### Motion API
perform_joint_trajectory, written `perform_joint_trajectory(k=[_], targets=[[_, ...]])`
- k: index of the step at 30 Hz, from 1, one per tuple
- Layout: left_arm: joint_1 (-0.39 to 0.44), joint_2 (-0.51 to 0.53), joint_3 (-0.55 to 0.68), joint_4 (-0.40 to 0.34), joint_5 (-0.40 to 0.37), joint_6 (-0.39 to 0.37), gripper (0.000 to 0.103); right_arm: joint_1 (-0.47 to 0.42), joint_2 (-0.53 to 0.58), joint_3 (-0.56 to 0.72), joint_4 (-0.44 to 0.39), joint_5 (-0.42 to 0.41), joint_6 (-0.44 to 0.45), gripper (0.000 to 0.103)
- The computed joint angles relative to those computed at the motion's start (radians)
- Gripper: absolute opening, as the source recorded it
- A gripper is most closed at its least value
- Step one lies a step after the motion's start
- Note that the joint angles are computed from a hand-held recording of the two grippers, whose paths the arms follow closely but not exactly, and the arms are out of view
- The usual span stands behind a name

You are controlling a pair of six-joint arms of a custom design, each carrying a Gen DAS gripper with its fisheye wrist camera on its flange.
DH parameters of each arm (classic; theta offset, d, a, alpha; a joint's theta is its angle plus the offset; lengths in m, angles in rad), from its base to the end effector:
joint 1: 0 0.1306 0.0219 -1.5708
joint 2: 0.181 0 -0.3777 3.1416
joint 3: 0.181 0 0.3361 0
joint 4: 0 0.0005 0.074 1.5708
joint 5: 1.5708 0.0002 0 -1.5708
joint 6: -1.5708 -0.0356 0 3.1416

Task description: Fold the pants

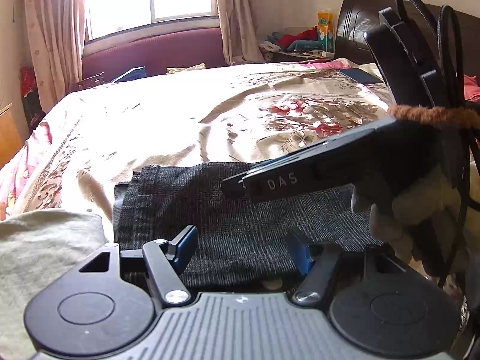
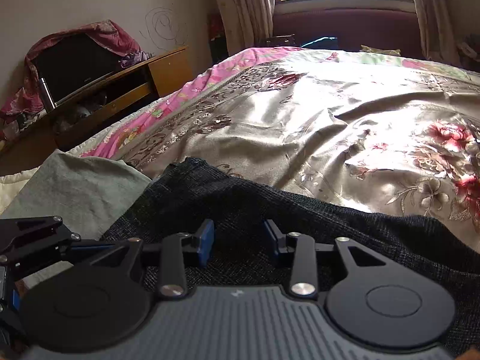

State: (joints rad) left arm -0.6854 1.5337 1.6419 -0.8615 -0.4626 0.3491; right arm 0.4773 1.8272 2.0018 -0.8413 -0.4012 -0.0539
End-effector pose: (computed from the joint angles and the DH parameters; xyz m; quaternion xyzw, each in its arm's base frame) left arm 0.3870 -0.2965 0.4681 0.0597 0.8958 -0.0085 0.4403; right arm 0.5238 0.2860 0.4649 -0.2703 0.8436 0.2853 0.3660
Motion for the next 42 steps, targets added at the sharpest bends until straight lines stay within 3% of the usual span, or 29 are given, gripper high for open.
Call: perform_joint_trajectory(k=[2, 4, 6, 8, 11, 14, 18, 20, 22, 25, 28, 32, 36, 39, 42], targets=[[0.028, 0.039, 0.018, 0.000, 0.023, -0.016, 0.078, -0.001, 0.041, 0.025, -0.002, 0.011, -0.030, 0.037], [0.048, 0.097, 0.070, -0.095, 0.029, 0.008, 0.079, 0.000, 0.076, 0.051, -0.013, 0.013, -0.033, 0.038], [0.058, 0.095, 0.052, -0.080, 0.056, 0.018, 0.079, -0.007, 0.076, 0.049, -0.004, -0.008, -0.035, 0.038], [0.048, 0.100, 0.078, -0.115, 0.048, 0.030, 0.079, -0.030, 0.053, 0.037, -0.009, -0.036, -0.064, 0.038], [0.037, 0.122, 0.122, -0.161, 0.007, 0.018, 0.079, -0.106, -0.043, -0.071, 0.047, -0.063, -0.127, 0.038], [0.013, 0.129, 0.152, -0.182, -0.008, 0.025, 0.079, -0.211, -0.131, -0.162, 0.068, -0.024, -0.157, 0.041], [-0.008, 0.149, 0.190, -0.167, -0.008, 0.003, 0.079, -0.346, -0.186, -0.227, 0.000, 0.039, -0.145, 0.045], [-0.019, 0.173, 0.229, -0.167, 0.017, -0.018, 0.079, -0.391, -0.187, -0.247, -0.037, 0.029, -0.166, 0.045], [-0.031, 0.222, 0.294, -0.197, 0.035, -0.049, 0.079, -0.429, -0.184, -0.273, -0.046, -0.027, -0.207, 0.045], [-0.038, 0.344, 0.466, -0.365, 0.080, -0.104, 0.080, -0.466, -0.141, -0.271, -0.068, -0.221, -0.285, 0.045], [-0.040, 0.403, 0.580, -0.431, 0.084, -0.114, 0.079, -0.471, -0.120, -0.250, -0.085, -0.269, -0.245, 0.048], [-0.045, 0.429, 0.641, -0.418, 0.131, -0.078, 0.079, -0.492, -0.099, -0.229, -0.107, -0.345, -0.250, 0.048], [-0.064, 0.497, 0.721, -0.437, 0.159, -0.070, 0.079, -0.506, -0.117, -0.260, -0.041, -0.450, -0.280, 0.045], [-0.074, 0.548, 0.789, -0.454, 0.176, -0.066, 0.080, -0.484, -0.059, -0.192, -0.131, -0.424, -0.218, 0.046], [-0.080, 0.608, 0.899, -0.510, 0.164, -0.067, 0.080, -0.472, -0.045, -0.195, -0.107, -0.455, -0.259, 0.047]])
